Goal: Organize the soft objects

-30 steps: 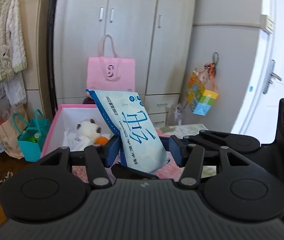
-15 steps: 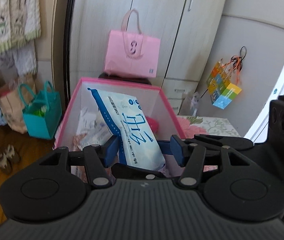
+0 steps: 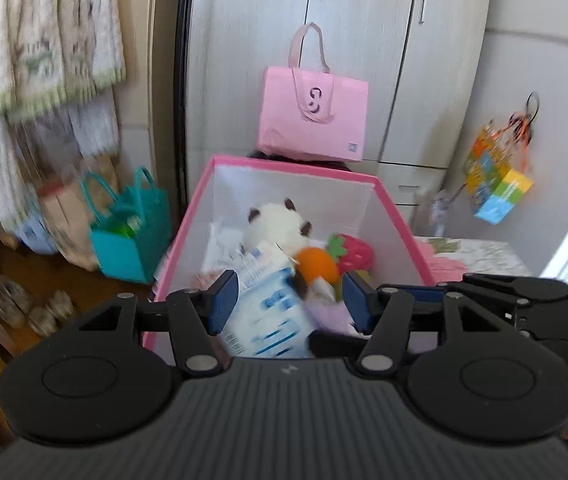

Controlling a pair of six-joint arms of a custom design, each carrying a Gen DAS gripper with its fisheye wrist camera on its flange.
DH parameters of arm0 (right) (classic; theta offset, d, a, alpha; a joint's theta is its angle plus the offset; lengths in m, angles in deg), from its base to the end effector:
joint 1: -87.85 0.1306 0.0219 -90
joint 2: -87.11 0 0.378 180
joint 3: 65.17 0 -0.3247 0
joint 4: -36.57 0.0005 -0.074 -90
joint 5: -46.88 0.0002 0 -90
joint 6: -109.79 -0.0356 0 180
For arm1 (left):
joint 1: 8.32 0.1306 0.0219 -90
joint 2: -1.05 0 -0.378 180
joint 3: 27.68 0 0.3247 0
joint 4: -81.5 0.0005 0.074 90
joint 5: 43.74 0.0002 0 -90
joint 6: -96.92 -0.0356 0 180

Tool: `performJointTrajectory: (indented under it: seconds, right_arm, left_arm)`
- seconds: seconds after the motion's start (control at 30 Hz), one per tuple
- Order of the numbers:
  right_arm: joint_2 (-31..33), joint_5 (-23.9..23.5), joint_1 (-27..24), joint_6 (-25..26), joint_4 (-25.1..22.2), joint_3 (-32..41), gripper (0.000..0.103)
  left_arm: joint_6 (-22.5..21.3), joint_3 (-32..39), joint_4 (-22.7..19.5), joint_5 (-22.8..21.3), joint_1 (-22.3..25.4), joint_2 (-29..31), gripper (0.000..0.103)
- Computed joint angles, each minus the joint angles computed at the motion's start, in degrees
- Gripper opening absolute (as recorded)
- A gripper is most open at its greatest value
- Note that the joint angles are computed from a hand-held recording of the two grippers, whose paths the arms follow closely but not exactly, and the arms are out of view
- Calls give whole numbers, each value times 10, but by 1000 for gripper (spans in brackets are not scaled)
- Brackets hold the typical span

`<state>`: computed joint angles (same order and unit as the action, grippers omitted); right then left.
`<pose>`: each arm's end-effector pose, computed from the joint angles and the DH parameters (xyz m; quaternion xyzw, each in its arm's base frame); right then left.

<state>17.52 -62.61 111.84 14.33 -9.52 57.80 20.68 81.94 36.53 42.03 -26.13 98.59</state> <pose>0.5072 0.2382 0.4959 -0.2188 0.8441 0.2627 0.4130 0.4585 -0.1451 0.5137 0.0134 0.8778 -0.0987 0.4685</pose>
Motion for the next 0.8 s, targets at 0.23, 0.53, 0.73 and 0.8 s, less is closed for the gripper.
performJointTrajectory:
  seconds: [0.23,0.53,0.73,0.8]
  right_arm:
    - [-81,11,-23,9,42,-94,73]
    - [-146,72,-32,12,45,-140,75]
    - [-218,109,-38,-20,83,-210,78]
    - [-233,119,-38,-19,81,-220,79]
  left_arm:
    - [-2,-40,4,-11,-2,-53,63]
    - [-6,-59,28,-43,-53,-92,67]
    - [-13,-86,40,-93,-88,-125,68]
    - [-15,-93,39,-97,-98,-135,68]
